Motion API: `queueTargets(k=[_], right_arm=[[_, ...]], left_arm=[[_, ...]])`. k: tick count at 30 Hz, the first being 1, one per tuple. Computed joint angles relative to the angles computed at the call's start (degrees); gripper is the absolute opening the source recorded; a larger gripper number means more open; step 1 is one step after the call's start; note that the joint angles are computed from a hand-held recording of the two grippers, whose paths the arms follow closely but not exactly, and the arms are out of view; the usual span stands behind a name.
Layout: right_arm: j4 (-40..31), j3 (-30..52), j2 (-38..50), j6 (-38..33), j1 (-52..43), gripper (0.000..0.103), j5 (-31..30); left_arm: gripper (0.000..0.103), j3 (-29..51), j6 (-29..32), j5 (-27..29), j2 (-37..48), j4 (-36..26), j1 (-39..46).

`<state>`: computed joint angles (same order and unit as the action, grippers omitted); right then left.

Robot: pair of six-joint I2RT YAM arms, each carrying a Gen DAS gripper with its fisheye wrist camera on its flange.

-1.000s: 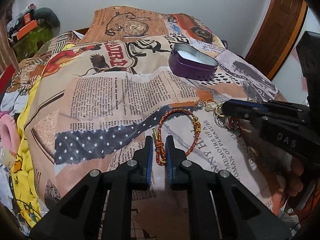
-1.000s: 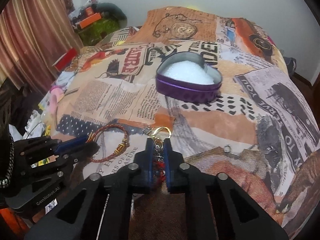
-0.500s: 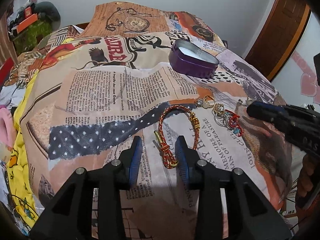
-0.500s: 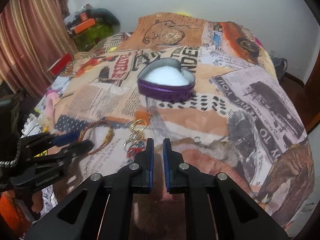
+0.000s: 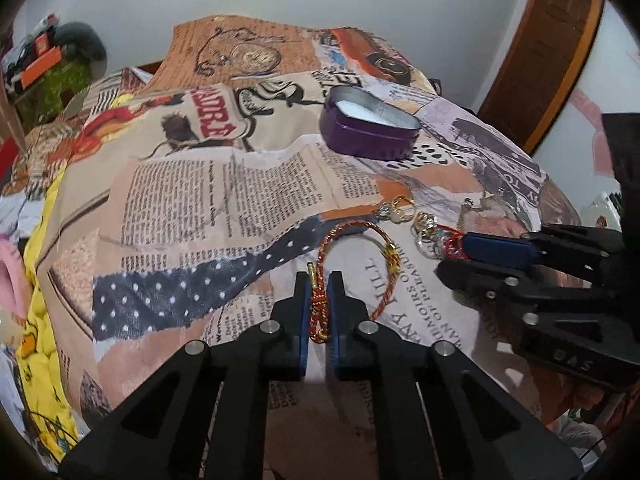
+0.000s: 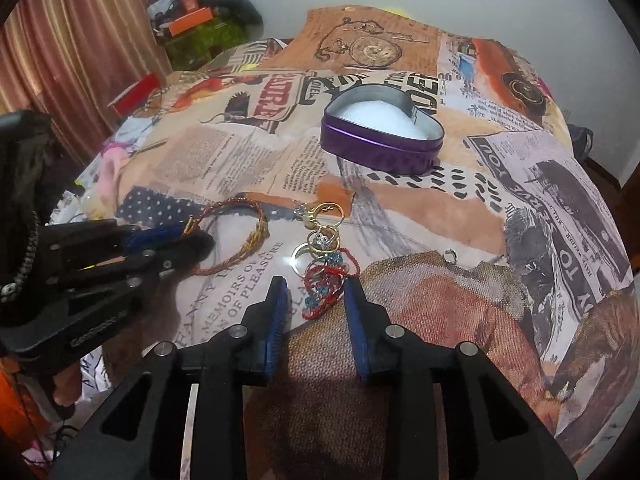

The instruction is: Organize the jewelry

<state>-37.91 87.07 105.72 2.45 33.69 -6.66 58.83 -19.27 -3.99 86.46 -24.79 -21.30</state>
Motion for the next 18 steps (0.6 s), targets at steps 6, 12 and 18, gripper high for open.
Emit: queueTargets(k=[6,12,18], right_arm=[[1.8,-2.2,-1.6,1.0,-1.3,0.016,-0.9],[3.6,-4.8,-4.9,2.2,-2.3,0.016,-0.8],[4.0,-5.5,-6.6,3.1,-3.9,0.016,-1.4]], left_arm=[[0.007,0.6,1.0,-1.7,-0.7,0.8,-1.2],[0.007,2.8,1.1,-2.1,-0.5,0.1,-2.1],[0.007,4.5,0.5,-1.0,0.6,-0.8,-2.9]])
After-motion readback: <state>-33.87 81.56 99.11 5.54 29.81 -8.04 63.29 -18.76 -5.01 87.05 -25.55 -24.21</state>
